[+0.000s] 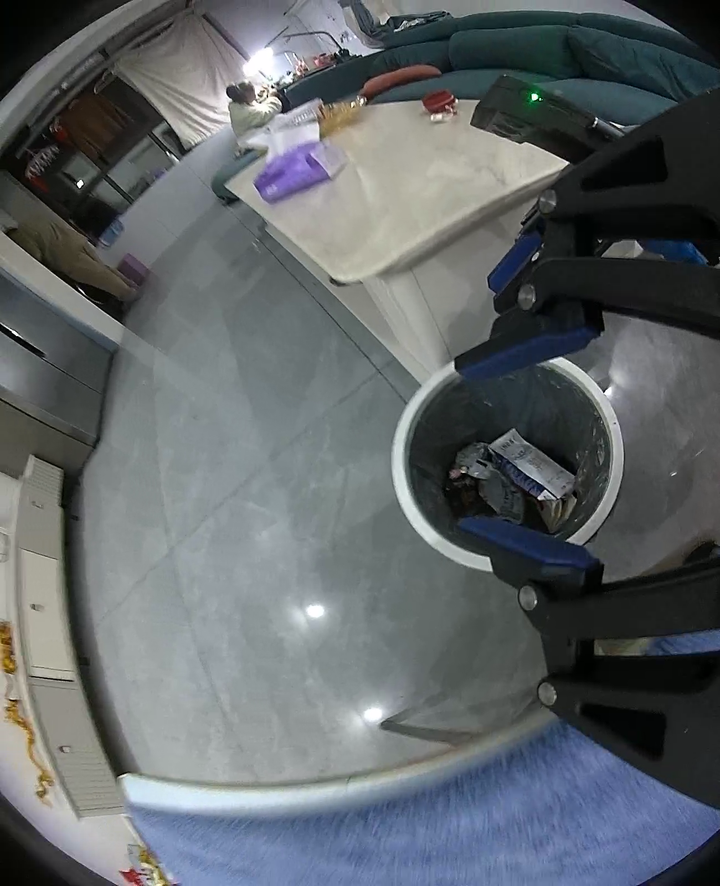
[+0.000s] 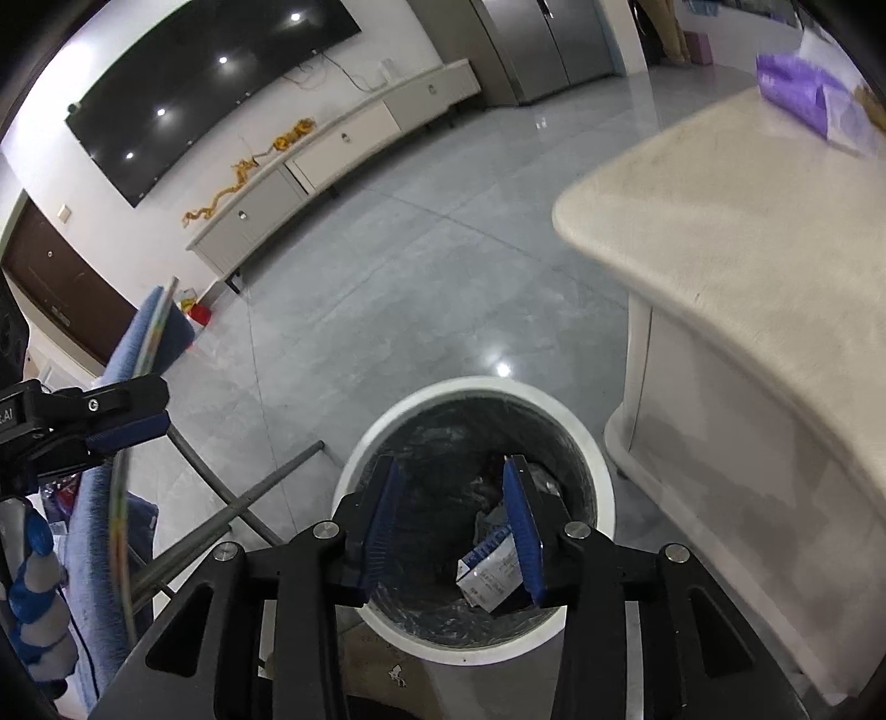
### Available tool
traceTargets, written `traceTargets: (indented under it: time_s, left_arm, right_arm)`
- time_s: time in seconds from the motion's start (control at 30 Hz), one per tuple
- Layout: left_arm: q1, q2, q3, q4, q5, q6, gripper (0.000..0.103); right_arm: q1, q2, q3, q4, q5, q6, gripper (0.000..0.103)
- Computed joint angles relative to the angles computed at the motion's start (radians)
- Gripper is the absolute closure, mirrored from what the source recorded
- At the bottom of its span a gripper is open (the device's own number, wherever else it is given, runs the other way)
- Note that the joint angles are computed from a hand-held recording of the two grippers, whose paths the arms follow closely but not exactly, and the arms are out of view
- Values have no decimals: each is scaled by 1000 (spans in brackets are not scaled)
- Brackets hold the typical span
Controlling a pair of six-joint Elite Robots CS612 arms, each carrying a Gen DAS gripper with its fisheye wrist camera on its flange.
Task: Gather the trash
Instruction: 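Carry both items to the white bin and open both tools over it, then move both tools back to the remaining wrappers on the rug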
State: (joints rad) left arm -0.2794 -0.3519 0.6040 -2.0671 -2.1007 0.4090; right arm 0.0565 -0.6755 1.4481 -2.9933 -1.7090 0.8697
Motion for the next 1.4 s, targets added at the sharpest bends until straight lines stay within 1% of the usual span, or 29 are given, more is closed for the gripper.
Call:
traceTargets:
  time_s: [0.03, 0.1, 0.13, 0.17, 0.23, 0.33, 0.4, 0.43, 0.5, 0.57, 0.6, 0.63, 0.67, 0.73, 0.8, 0.97, 1.07, 1.17, 1.4]
  left_arm:
    - [6, -19, 26, -32, -14, 8, 52]
    - [14, -36, 44, -63, -32, 14, 52]
    - [21, -51, 63, -90, -44, 17, 49]
    - [24, -64, 81, -115, -50, 14, 46]
    - [35, -86, 111, -171, -66, 6, 44]
    - [56, -117, 158, -268, -84, -17, 43]
    - [70, -131, 179, -323, -87, -31, 43]
    - [79, -142, 201, -382, -81, -46, 43]
    - [92, -156, 227, -461, -67, -75, 43]
    - [112, -170, 259, -576, -51, -131, 43]
    - [120, -174, 270, -619, -46, -149, 43]
    - [131, -178, 284, -688, -37, -180, 43]
    - [140, -181, 292, -738, -28, -203, 43]
    - [162, -189, 310, -830, -4, -236, 43]
    - [180, -195, 314, -860, 16, -230, 42]
    - [221, -208, 336, -942, 103, -221, 42]
    - [242, -209, 344, -975, 137, -231, 40]
    - [260, -205, 345, -1016, 165, -246, 38]
    - [298, -185, 331, -1074, 196, -295, 33]
  right_arm:
    - [4, -8, 4, -4, -14, -7, 61]
    - [14, -22, 4, -7, -46, -20, 59]
    - [19, -33, 8, -12, -63, -27, 59]
    - [23, -39, 7, -15, -73, -32, 58]
    - [32, -53, 8, -23, -100, -47, 57]
    - [49, -74, 3, -39, -139, -78, 54]
    - [61, -82, -11, -41, -162, -106, 50]
    - [67, -85, -18, -42, -173, -122, 50]
    - [82, -88, -40, -45, -189, -160, 47]
    - [96, -87, -67, -42, -199, -192, 45]
    - [102, -82, -82, -44, -202, -207, 43]
    - [110, -79, -100, -45, -204, -231, 43]
    - [116, -76, -114, -45, -205, -246, 42]
    - [126, -74, -134, -55, -202, -281, 40]
    - [138, -67, -164, -65, -194, -319, 36]
    - [168, -35, -260, -55, -167, -401, 34]
    - [184, -8, -328, -32, -142, -447, 34]
    - [198, 21, -398, 0, -122, -487, 34]
    - [228, 91, -555, 93, -83, -552, 33]
